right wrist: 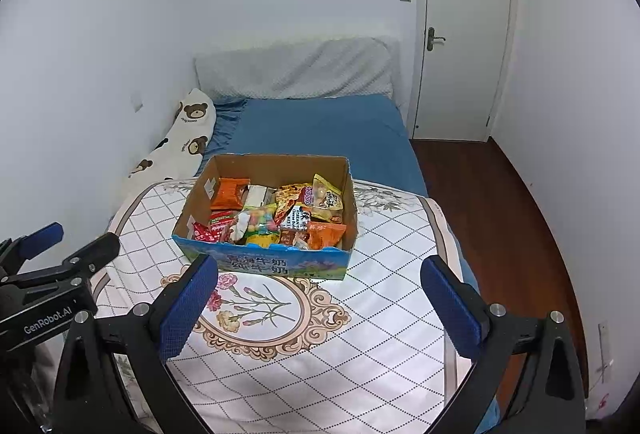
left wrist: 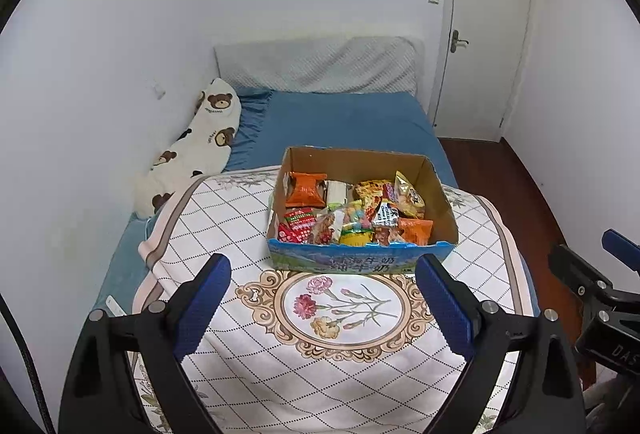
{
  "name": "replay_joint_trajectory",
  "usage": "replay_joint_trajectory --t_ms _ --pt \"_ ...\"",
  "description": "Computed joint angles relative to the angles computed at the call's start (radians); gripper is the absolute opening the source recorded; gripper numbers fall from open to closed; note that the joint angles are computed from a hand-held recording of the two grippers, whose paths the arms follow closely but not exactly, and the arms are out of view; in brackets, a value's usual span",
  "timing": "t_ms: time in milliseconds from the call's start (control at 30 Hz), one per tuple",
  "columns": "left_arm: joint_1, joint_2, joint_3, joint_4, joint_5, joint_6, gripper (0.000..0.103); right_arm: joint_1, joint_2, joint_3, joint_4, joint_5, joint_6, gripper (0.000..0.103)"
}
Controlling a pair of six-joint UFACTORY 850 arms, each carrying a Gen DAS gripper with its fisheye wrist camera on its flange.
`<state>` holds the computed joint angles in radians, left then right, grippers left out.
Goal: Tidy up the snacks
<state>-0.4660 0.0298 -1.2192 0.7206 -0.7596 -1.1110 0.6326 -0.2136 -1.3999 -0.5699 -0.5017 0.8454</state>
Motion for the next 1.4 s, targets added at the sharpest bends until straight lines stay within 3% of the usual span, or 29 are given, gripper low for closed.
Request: replay_joint_trajectory --t_ms 33,867,1400 --pt "0.001 -0.001 0.001 -0.002 0.004 -0.001 0.103 0.0 -0.002 0.001 -0.009 0.003 0.006 0.103" --pt "0.069 -0.168 -0.073 0.032 0.037 -0.006 0.103 -0.04 -0.208 -0.165 -0.057 0.007 0.046 0.103" --pt "0.086 -0.198 -0.087 -0.008 0.062 0.037 0.103 -0.053 -0.249 -0.2 0.0 0.008 -0.009 0.103"
